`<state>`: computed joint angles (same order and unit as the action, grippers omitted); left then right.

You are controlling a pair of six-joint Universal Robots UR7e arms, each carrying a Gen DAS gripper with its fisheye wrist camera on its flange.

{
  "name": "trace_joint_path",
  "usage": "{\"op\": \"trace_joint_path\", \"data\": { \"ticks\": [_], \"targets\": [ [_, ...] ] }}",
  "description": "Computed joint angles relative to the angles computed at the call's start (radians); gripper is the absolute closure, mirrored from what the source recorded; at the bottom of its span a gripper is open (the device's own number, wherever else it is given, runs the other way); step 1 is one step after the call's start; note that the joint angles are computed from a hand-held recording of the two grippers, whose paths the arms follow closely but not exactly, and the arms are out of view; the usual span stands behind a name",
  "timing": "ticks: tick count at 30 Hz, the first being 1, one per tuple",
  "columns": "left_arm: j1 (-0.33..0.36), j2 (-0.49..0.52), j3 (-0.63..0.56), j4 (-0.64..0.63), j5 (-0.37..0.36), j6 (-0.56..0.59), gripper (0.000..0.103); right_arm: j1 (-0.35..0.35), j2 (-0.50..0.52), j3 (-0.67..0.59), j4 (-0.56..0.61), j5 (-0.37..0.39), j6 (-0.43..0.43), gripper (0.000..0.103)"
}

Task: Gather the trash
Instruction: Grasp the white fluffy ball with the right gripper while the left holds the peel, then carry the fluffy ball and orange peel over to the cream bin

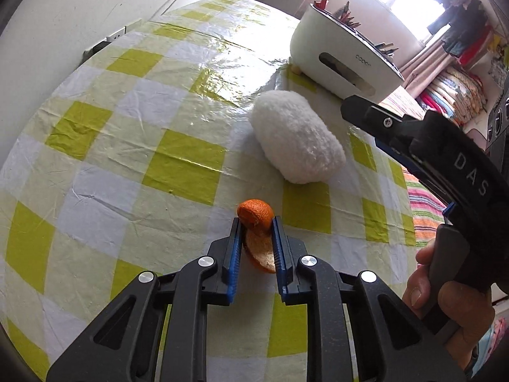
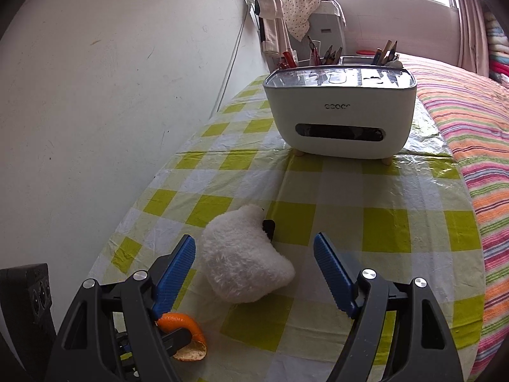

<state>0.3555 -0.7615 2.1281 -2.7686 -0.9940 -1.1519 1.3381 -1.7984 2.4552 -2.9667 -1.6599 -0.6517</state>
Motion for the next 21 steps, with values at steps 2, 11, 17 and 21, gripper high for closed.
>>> {"op": "trace_joint_path", "data": {
  "ticks": [2, 11, 17, 21],
  "targets": [
    [-0.001, -0.026, 0.021, 0.003, 0.007, -0.025, 0.085, 0.025, 0.042, -0.002, -0.008, -0.044, -0.008, 0.028],
    [-0.031, -0.096, 0.059, 0.046, 0.028, -0.066, 0.085, 0.108, 0.239, -0.045, -0.093, -0.261, -0.007, 0.029],
    [-0.045, -0.111, 0.065, 0.057, 0.022, -0.076, 0.085, 0.11, 0.238, 0.029, -0.253, -0.279, -0.143, 0.053],
    [-0.065, -0.109, 0.067, 0.064, 0.015, -0.075, 0.085, 0.048, 0.113, 0.104, -0.226, -0.191, -0.167, 0.055]
  ]
}}
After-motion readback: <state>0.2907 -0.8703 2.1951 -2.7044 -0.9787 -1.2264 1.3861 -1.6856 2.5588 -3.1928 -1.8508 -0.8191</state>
